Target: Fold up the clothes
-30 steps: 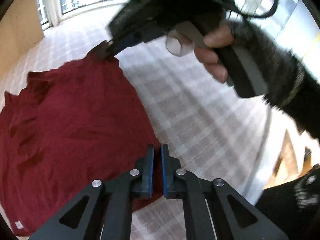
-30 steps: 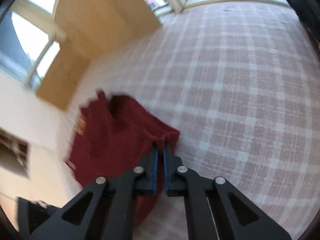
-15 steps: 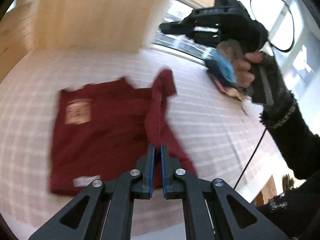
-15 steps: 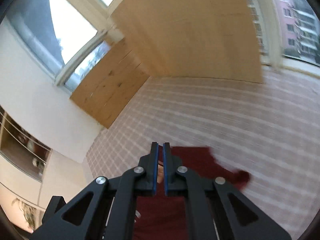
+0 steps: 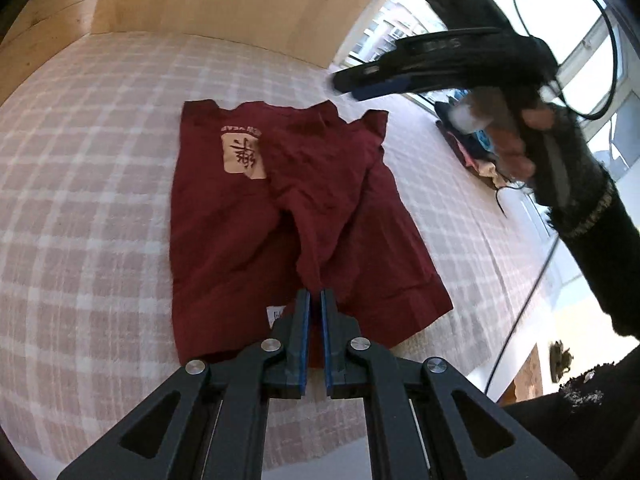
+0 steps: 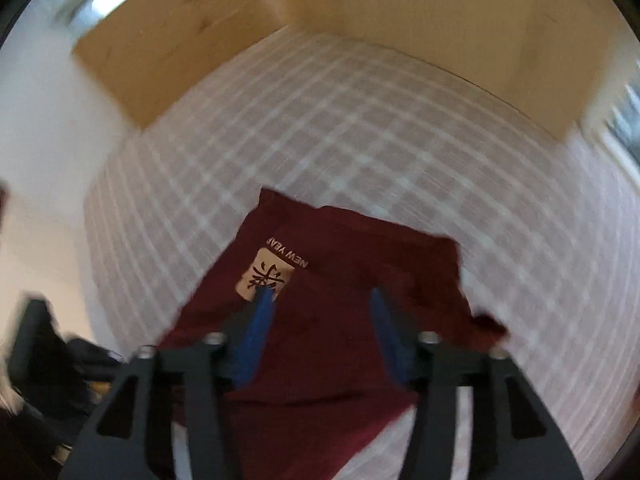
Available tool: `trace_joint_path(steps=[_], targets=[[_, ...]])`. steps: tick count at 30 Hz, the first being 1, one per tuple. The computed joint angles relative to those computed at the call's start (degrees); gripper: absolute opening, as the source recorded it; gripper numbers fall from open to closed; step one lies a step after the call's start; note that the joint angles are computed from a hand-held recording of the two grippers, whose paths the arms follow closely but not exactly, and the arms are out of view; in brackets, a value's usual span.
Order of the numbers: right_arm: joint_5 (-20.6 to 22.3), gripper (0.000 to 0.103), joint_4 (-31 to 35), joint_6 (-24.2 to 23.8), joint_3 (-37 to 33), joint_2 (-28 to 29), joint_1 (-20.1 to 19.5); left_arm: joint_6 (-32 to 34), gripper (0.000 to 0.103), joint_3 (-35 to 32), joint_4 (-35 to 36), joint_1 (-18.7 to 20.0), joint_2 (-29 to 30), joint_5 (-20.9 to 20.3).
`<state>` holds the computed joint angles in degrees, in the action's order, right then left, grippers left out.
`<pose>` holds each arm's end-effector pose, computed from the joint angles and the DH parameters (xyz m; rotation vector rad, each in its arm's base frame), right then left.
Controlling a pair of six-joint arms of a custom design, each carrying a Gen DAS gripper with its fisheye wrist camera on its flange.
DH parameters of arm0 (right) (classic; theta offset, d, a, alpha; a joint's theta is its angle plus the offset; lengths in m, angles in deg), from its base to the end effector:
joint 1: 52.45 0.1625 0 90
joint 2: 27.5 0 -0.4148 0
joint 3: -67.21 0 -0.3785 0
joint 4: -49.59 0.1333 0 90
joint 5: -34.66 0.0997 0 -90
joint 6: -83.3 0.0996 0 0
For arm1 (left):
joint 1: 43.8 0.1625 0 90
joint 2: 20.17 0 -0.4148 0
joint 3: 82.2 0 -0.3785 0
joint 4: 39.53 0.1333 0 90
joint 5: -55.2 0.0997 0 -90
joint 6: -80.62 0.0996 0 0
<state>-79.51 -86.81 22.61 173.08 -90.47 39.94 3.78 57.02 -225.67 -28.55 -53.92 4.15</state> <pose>0.1162 -0.5665 0.1897 1.4160 -2.3413 -0.2123 -0.2666 -0.2758 -0.0644 0.0286 2.6918 -0.8686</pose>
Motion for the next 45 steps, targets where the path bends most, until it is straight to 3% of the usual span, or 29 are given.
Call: trace_joint_path(steps=[3, 9, 12, 13, 15, 16, 18, 21, 28, 31, 36, 42, 45], targets=[[-2.92, 0.054, -6.93, -6.98, 3.1, 2.15, 0.45, 2.98, 0.004, -0.1, -1.03, 1.26, -0.18, -0.87], [-6.38, 0.054, -9.85, -7.19, 3.94, 5.4, -0.26, 4.24, 0.004, 0.37, -1.63, 1.79, -0.66, -2.27], [-5.54, 0.052, -9.8, -7.44, 3.62, 5.71, -1.03, 4.59, 0.004, 0.75, -2.09, 1.67, -0.59, -2.6], [-5.17, 0.049, -9.6, -7.37, 3.44, 5.77, -1.27, 4.7, 0.004, 0.85, -2.39, 1.68, -0.53, -2.68], [-3.99, 0.014, -6.56, -4.9, 1.95, 5.61, -1.51, 5.03, 0.004, 0.94, -3.25, 1.86, -0.34, -2.87], [-3.49, 0.006, -3.64, -2.55, 0.6, 5.54, -1.64, 5.2, 0.004, 0.93, -3.56, 1.91, -0.28, -2.89], [-2.39, 0.006, -0.12, -0.33, -1.0, 5.17, -1.85, 5.46, 0.004, 0.9, -3.94, 1.86, -0.25, -2.68], [-1.57, 0.005, -0.45, -0.25, -0.82, 4.15, -1.71, 5.21, 0.004, 1.28, -4.12, 1.24, -0.61, -1.92], [7.0, 0.005, 4.87, 4.04, -1.9, -1.04, 0.2, 2.64, 0.004, 3.65, -4.87, -1.66, -3.09, 0.92], [9.46, 0.005, 6.88, 5.72, -3.22, -1.22, 0.71, 0.52, 0.004, 4.44, -0.64, -2.92, -5.2, 2.19], [6.76, 0.005, 2.44, 7.0, -3.06, 4.84, 3.43, -2.67, 0.001, 6.3, -0.39, -1.79, -5.46, 1.85], [2.82, 0.005, -4.81, 4.8, -2.27, 11.39, 3.63, -6.24, 0.001, 8.08, 1.46, -0.6, -5.41, 0.54], [1.13, 0.013, -1.94, 6.55, -3.75, 12.67, 3.67, -7.23, 0.001, 8.99, 1.93, -0.25, -6.06, -0.45]])
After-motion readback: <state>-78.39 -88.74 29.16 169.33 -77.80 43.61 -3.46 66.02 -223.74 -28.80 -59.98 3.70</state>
